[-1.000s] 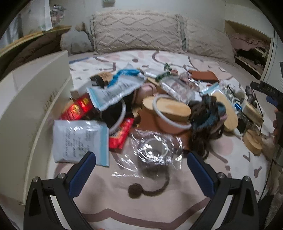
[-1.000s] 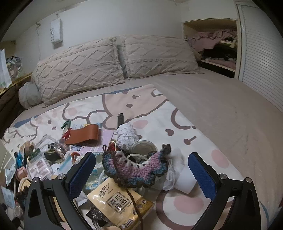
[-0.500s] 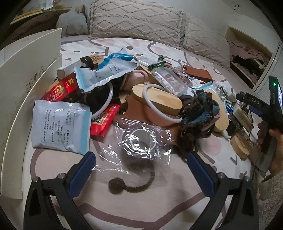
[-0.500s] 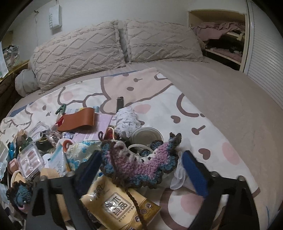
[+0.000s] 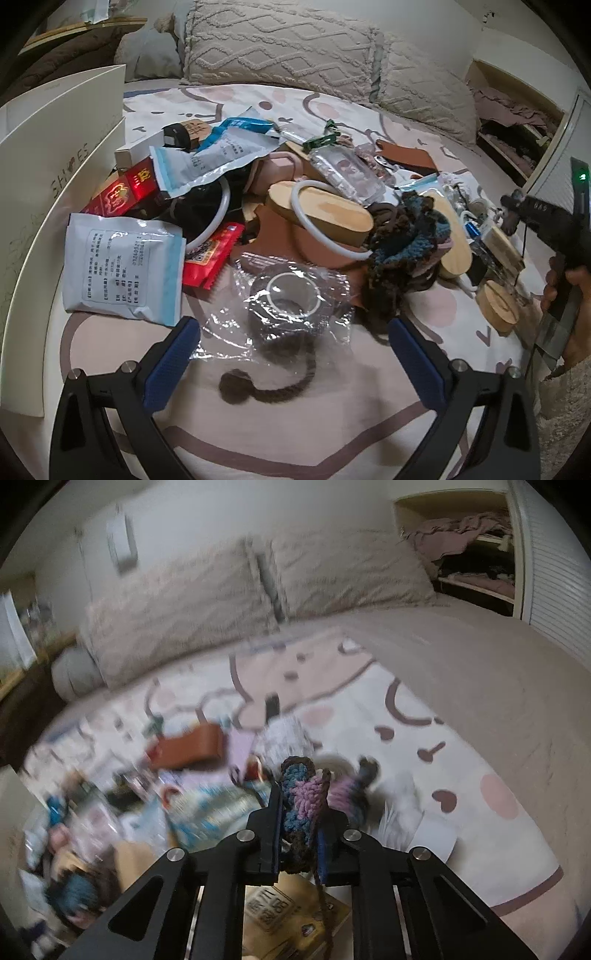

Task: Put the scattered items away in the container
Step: 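Close the right tool on the crocheted piece while the left tool grasps the brown tape roll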

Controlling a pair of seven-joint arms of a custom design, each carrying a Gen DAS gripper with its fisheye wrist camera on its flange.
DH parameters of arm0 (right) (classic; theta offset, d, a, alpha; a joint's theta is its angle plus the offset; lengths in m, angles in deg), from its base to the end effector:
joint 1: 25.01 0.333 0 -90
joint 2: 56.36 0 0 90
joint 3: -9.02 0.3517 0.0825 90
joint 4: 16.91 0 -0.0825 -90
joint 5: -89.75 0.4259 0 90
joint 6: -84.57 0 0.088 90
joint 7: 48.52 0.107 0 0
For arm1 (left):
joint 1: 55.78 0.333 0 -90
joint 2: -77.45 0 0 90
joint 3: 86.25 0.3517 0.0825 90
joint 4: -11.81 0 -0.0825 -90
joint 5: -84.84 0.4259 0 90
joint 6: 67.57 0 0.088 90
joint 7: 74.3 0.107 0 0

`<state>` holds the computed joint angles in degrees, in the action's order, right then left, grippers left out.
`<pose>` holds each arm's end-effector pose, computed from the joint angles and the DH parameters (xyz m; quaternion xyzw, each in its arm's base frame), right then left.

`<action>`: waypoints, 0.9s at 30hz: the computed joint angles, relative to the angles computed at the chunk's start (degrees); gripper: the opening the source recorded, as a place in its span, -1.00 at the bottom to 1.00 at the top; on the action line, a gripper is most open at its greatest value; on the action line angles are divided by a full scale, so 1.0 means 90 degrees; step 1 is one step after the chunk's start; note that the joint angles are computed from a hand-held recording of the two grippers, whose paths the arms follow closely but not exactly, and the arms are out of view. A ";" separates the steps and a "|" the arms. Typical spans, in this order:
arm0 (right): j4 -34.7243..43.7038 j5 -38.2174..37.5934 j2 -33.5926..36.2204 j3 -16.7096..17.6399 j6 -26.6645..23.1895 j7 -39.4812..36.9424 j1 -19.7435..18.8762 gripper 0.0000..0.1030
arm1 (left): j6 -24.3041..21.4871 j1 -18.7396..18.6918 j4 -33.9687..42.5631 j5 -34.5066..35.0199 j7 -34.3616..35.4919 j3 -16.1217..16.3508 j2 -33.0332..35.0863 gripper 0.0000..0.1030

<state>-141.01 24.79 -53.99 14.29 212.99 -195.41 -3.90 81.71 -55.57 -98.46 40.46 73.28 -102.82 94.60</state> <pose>0.5405 0.2382 0.4038 -0.2763 0.8620 -0.3613 0.2238 0.6678 -0.1672 0.3868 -0.4157 0.8451 -0.3342 0.0359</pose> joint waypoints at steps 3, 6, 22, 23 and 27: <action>-0.0076 -0.0295 -0.0170 0.0073 -0.0257 0.0391 0.0073 -0.71 | 0.0118 -0.0057 -0.0036 0.0125 -0.0014 0.0014 0.0002 0.76; -0.0160 -0.0550 -0.0323 0.0145 -0.0346 0.0755 0.0091 -0.72 | 0.0180 -0.0103 -0.0050 0.0319 -0.0108 0.0026 0.0034 0.68; -0.0488 -0.1997 -0.0865 0.0553 -0.0911 0.2337 0.0194 -0.72 | 0.1188 0.0109 -0.0240 0.0288 0.0231 -0.0432 0.0124 0.40; -0.0516 -0.2092 -0.0895 0.0583 -0.0993 0.2436 0.0208 -0.72 | 0.1169 0.0128 -0.0245 0.0236 0.0290 -0.0451 0.0113 0.39; -0.0564 -0.2228 -0.0980 0.0650 -0.1223 0.2563 0.0250 -0.72 | 0.1074 0.0172 -0.0249 -0.0013 0.0512 -0.0483 0.0067 0.22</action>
